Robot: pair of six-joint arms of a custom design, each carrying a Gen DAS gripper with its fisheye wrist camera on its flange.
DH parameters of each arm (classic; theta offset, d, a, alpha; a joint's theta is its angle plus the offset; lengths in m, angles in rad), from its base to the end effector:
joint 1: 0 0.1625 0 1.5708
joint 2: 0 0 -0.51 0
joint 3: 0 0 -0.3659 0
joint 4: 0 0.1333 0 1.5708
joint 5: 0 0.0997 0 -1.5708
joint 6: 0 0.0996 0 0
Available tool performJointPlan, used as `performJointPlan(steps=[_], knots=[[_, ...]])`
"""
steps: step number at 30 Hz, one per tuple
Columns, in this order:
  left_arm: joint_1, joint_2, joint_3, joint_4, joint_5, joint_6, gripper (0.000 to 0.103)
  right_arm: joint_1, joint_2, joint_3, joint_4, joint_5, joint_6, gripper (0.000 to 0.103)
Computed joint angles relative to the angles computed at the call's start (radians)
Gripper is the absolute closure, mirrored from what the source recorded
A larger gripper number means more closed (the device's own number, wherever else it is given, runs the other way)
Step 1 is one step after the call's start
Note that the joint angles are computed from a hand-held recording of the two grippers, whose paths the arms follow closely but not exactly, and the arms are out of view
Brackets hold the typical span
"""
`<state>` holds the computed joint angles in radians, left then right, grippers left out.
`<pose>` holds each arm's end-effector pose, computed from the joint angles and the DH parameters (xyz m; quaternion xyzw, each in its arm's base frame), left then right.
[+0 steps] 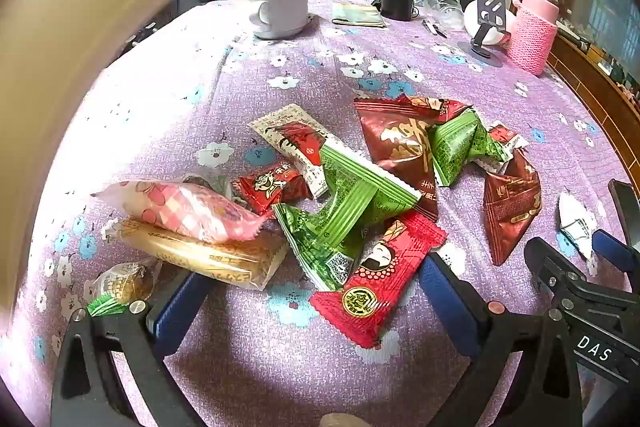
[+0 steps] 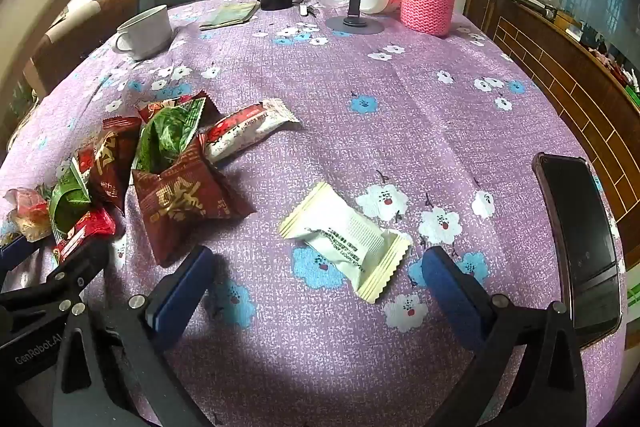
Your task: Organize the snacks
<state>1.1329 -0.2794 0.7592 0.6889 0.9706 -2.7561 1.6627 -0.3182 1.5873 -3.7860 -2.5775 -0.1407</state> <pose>-0.1486 -0.7643 0.0196 0.3205 0.8815 -0.1983 0.2846 0.1127 -0.6872 0.0224 -0.1278 -0.8000 0.3885 0.4390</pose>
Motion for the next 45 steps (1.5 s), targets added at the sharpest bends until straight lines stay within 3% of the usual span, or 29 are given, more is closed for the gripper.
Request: performJointPlan(steps=[45], knots=[[-0.003,-0.003,0.014,-0.011,0.001,-0.004,0.000,0.000,-0.001,0.001,0.001,0.003,0.003,0.001]])
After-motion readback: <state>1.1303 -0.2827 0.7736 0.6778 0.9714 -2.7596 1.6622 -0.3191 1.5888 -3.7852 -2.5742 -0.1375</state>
